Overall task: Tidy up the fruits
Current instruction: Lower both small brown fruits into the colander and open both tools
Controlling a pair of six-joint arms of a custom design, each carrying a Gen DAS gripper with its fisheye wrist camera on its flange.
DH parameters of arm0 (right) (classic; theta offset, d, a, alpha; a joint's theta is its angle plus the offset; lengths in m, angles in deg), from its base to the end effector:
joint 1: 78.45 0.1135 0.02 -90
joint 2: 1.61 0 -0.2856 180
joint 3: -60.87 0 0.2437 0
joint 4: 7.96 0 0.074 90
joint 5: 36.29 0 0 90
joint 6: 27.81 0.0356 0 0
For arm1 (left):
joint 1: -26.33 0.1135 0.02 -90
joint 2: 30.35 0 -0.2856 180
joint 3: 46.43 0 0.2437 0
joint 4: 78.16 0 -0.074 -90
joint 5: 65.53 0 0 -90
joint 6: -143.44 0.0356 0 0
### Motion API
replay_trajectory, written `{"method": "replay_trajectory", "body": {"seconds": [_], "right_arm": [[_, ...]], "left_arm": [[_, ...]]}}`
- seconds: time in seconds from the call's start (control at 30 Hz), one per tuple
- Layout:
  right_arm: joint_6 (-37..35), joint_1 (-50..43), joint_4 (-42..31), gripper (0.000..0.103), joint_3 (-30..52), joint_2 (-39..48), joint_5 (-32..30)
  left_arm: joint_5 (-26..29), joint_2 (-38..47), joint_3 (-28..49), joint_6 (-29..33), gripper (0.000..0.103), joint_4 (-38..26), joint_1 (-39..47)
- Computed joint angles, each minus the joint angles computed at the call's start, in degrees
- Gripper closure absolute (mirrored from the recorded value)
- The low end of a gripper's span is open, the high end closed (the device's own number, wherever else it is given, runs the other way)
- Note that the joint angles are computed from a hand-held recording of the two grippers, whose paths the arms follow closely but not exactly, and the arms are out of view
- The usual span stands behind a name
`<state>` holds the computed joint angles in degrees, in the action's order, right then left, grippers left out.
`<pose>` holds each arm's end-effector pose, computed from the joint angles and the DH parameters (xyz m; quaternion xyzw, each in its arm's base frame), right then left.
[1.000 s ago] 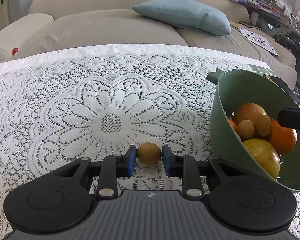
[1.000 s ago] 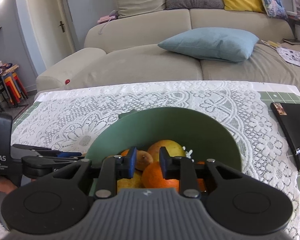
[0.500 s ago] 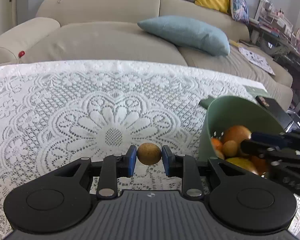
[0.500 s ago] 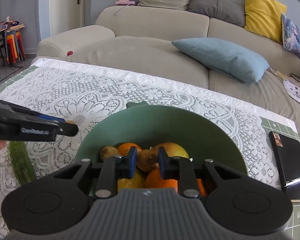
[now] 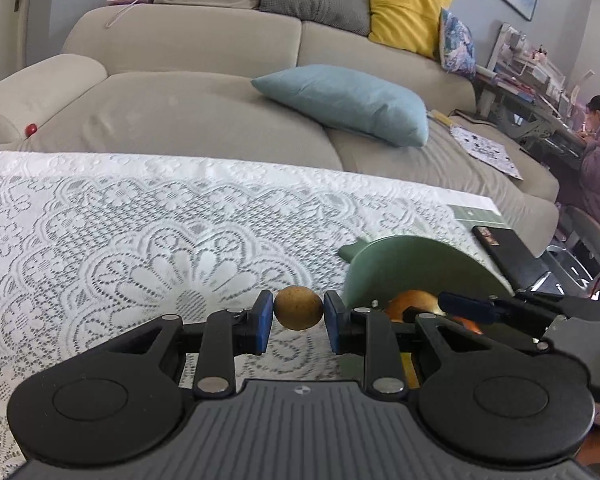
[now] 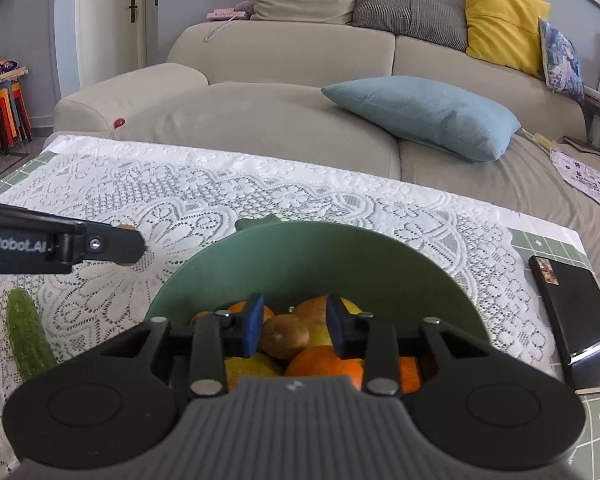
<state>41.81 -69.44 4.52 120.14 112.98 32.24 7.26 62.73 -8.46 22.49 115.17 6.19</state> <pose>0.3496 0.0686 0.1000 -0.3005 0.8521 0.1309 0.4080 0.2433 -0.0780 0.1268 -0.1459 0.8927 -0.0509 0.4233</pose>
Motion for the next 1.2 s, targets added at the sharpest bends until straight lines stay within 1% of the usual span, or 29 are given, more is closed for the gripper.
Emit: {"method": "replay_trajectory", "body": {"seconds": [0.07, 0.13, 0.2, 0.33, 0.37, 0.43, 0.73, 0.83, 1.07, 1.17, 1.2], "right_arm": [[-0.11, -0.88, 0.23, 0.065, -0.86, -0.85, -1.20], [-0.10, -1.73, 0.30, 0.060, -1.55, -1.71, -2.24], [0.12, -2.54, 0.88, 0.058, -2.23, -2.49, -2.97], [0.99, -3.80, 3.16, 0.042, -3.34, -3.21, -2.54], [1.07, -3.98, 3.90, 0.040, -3.52, -3.09, -1.97], [0.67, -4.44, 4.65, 0.040, -3.52, -2.62, -1.17], [-1.48, -6.51, 2.96, 0.039, -1.84, -0.76, -1.43], [-1.97, -7.02, 2.84, 0.036, -1.71, -0.51, -2.03], [-3.27, -7.66, 3.48, 0.036, -2.51, -0.69, -3.16], [-3.76, -8.16, 3.08, 0.036, -2.63, -0.88, -3.90], [-3.83, -8.32, 2.87, 0.036, -2.64, -0.98, -4.13]], "left_arm": [[-0.46, 0.16, 0.84, 0.23, 0.073, -0.28, -1.06], [-1.08, 0.75, 1.95, 0.84, 0.073, -0.48, -2.30], [-1.89, 1.51, 2.98, 1.45, 0.073, -0.63, -3.65], [-2.26, 3.70, 5.16, 2.49, 0.073, -0.56, -5.78], [-2.09, 4.39, 5.63, 2.62, 0.073, -0.49, -6.04], [-1.54, 5.89, 6.57, 2.80, 0.073, -0.18, -6.39], [1.47, 11.20, 9.39, 2.33, 0.073, 0.95, -5.76], [1.99, 11.89, 9.68, 1.81, 0.073, 1.00, -5.54], [2.18, 13.15, 10.00, 0.37, 0.072, 1.30, -5.43], [1.71, 13.16, 9.59, 0.23, 0.069, 2.08, -5.86], [1.48, 13.02, 9.31, 0.09, 0.066, 2.53, -6.09]]}}
